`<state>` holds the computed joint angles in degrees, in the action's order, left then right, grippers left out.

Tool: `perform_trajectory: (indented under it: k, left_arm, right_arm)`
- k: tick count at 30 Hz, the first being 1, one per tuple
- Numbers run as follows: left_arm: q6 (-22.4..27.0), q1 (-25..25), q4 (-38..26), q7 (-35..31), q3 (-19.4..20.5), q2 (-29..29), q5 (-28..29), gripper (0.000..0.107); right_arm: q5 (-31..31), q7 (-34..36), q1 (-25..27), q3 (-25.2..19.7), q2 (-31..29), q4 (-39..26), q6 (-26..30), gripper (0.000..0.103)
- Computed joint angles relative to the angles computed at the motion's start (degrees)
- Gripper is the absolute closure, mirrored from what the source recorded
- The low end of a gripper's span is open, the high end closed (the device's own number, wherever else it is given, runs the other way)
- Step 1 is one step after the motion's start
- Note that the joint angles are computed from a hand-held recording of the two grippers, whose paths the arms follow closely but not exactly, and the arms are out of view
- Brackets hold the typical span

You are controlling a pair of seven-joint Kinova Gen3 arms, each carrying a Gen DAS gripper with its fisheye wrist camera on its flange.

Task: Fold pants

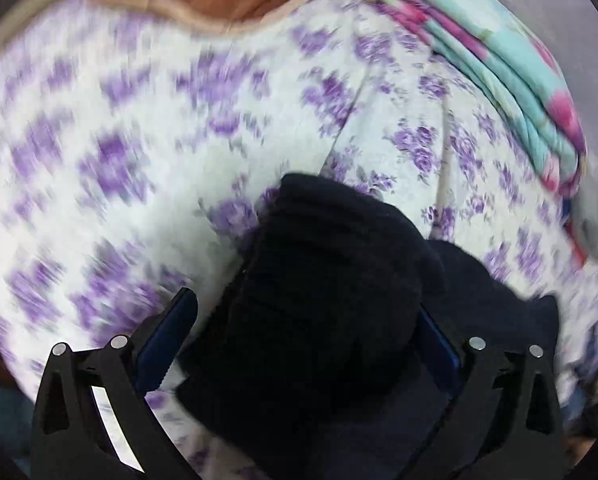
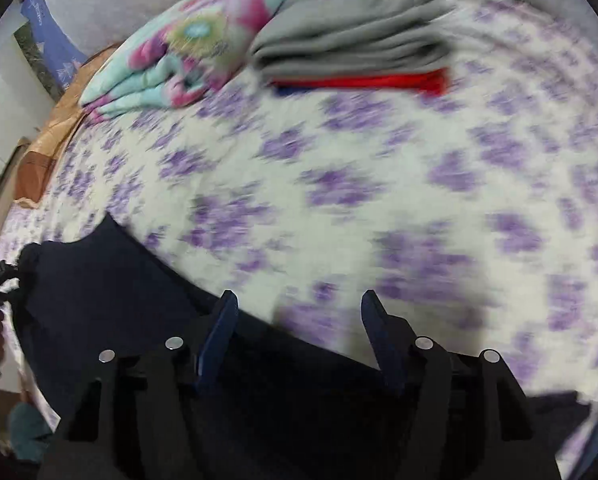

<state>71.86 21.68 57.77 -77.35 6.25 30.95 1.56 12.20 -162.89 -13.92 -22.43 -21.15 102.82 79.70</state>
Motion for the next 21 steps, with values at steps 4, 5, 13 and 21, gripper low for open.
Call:
perform_trajectory:
  k: [4, 5, 13, 21]
  left_arm:
    - [-2.0, 2.7, 2.7, 1.5, -1.0, -3.1, -3.7, 0.009]
    - [-2.9, 2.7, 4.0, 1.6, -0.7, -4.2, -3.7, 0.009]
    - [-3.3, 4.6, 6.7, 0.1, 0.9, -6.7, -5.5, 0.01]
    - [-2.4, 6.2, 7.7, -1.4, 1.8, -6.5, -4.6, 0.01]
  right_arm:
    - [-3.8, -0.2, -3.1, 1.1, -6.5, 3.0, 0.7, 0.038]
    - [-4.7, 1.8, -2.2, 0.8, -6.3, 3.4, 1.1, 0.041]
    - [-6.4, 7.4, 1.2, -0.6, -7.1, 6.0, 1.5, 0.065]
    - [-7.2, 11.0, -1.5, -3.9, -4.2, 5.8, -1.8, 0.063]
